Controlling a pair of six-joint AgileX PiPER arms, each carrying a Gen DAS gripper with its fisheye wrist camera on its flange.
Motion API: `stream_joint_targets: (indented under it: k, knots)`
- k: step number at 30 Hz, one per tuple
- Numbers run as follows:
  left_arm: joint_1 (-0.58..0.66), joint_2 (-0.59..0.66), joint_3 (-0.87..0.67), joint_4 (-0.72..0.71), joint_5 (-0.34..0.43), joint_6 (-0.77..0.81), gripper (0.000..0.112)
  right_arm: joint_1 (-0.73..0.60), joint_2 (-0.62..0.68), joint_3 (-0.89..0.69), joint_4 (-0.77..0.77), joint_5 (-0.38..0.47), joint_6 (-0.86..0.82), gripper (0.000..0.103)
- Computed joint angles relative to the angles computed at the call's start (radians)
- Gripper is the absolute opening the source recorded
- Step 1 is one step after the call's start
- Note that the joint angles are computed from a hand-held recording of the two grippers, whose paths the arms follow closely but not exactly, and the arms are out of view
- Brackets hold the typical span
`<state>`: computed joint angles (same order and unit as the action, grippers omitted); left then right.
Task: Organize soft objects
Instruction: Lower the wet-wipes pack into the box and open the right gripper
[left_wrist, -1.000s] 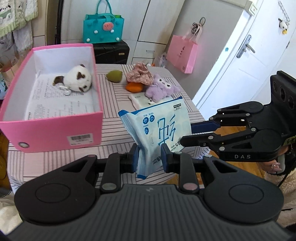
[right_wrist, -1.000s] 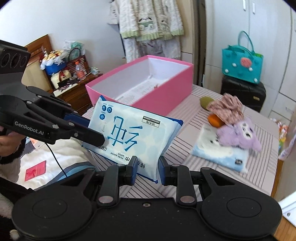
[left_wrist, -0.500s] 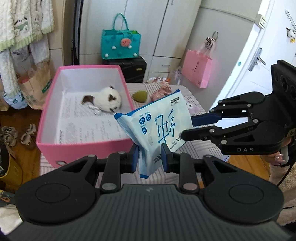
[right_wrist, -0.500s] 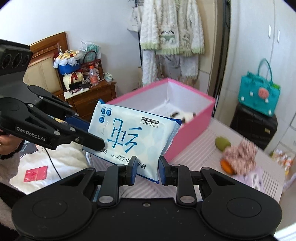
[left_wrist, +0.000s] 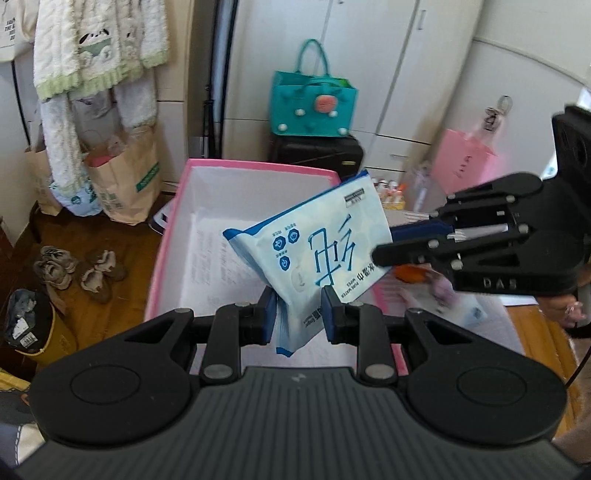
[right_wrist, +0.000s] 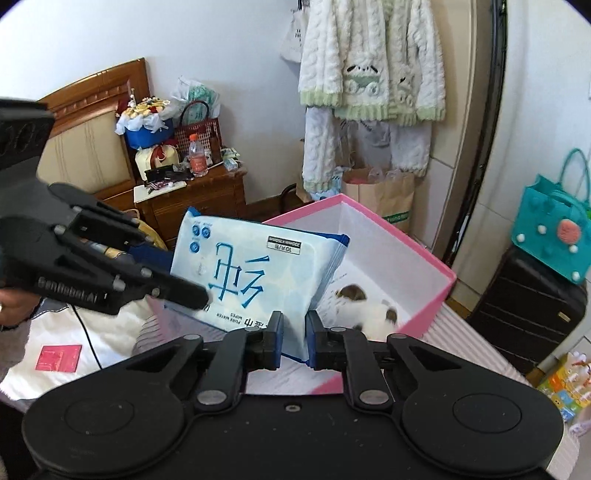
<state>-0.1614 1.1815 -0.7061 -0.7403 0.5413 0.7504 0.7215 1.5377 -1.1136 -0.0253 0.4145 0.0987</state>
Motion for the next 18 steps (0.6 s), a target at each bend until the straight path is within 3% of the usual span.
stream_joint_targets:
  k: [5, 10, 14, 18]
  knots:
    - [-0.036, 0.134, -0.067, 0.062, -0.126, -0.099, 0.025, -0.115, 0.192, -0.229, 0.267, 0.095, -0.402, 0.017]
    - [-0.082, 0.239, -0.115, 0.232, -0.236, -0.309, 0.025, -0.189, 0.383, -0.471, 0.375, 0.244, -0.613, 0.017]
    - [-0.088, 0.324, -0.162, 0.272, -0.230, -0.363, 0.025, -0.222, 0.515, -0.654, 0.394, 0.366, -0.674, 0.017]
    - [-0.047, 0.425, -0.243, 0.130, -0.113, -0.252, 0.026, -0.239, 0.626, -0.814, 0.381, 0.456, -0.650, 0.017]
